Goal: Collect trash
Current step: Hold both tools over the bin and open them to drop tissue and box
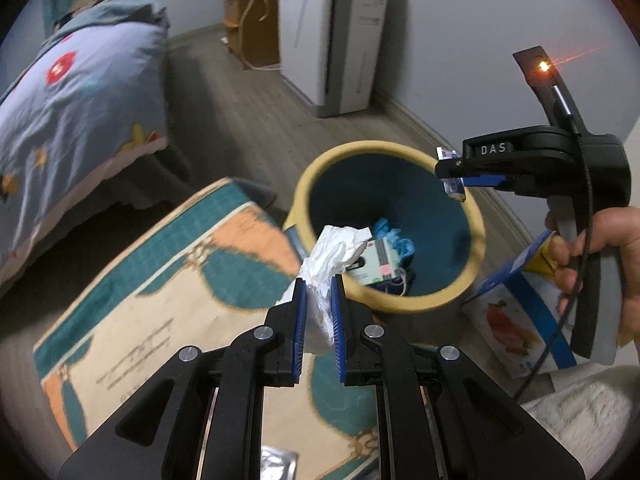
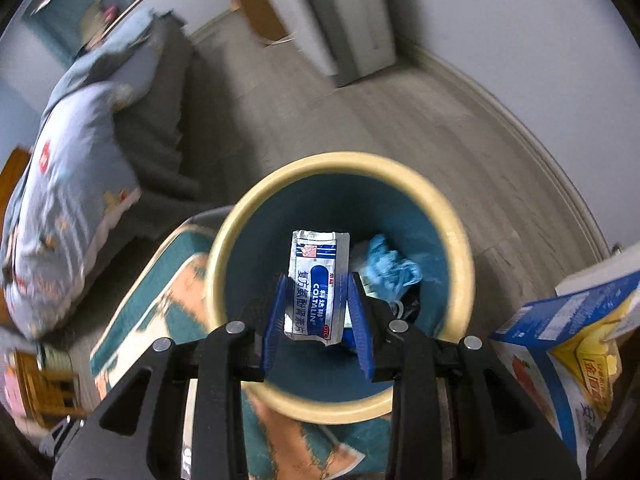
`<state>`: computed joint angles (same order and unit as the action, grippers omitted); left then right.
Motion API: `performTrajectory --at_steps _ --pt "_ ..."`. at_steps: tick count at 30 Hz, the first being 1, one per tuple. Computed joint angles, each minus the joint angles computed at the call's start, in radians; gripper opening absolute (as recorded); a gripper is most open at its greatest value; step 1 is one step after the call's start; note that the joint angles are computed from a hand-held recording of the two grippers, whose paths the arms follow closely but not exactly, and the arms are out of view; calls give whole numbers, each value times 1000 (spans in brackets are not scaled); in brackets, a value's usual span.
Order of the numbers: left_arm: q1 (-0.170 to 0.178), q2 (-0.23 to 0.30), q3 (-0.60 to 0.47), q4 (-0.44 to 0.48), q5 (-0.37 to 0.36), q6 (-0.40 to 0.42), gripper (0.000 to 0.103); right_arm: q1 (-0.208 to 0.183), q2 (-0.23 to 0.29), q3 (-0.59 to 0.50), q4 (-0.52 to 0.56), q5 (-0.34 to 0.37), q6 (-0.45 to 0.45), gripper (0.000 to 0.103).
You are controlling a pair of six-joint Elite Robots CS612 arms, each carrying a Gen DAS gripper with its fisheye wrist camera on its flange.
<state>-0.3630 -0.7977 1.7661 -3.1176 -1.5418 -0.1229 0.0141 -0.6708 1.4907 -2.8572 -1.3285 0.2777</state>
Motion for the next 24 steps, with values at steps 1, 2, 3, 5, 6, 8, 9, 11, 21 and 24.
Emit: performTrajectory --at_steps 1,2,3,5,6,8,9,11,21,24 --pt "-2 3 -7 4 -3 6 13 -6 1 4 -7 -11 30 31" --pt "-4 7 -18 10 -8 11 13 -9 3 3 -5 -16 46 31" --pt "-6 12 -30 16 -16 16 13 -15 6 4 1 -21 76 31" --pt "-8 20 -46 24 -23 23 13 -23 12 1 13 -14 112 31" --pt "-9 24 -54 27 -27 27 13 -25 14 -1 19 -8 123 31" --pt "-13 34 -73 37 -35 43 13 -31 19 -6 31 7 145 31" --pt "-14 38 -78 41 -34 49 13 -33 22 -9 34 19 160 31" --pt "-18 50 -98 59 -24 73 13 -32 25 -13 32 30 173 31" --pt "-17 107 -190 126 1 114 13 -14 36 -45 33 9 155 32" --pt "-11 116 -203 105 -9 98 13 -10 39 -51 28 -6 150 32"
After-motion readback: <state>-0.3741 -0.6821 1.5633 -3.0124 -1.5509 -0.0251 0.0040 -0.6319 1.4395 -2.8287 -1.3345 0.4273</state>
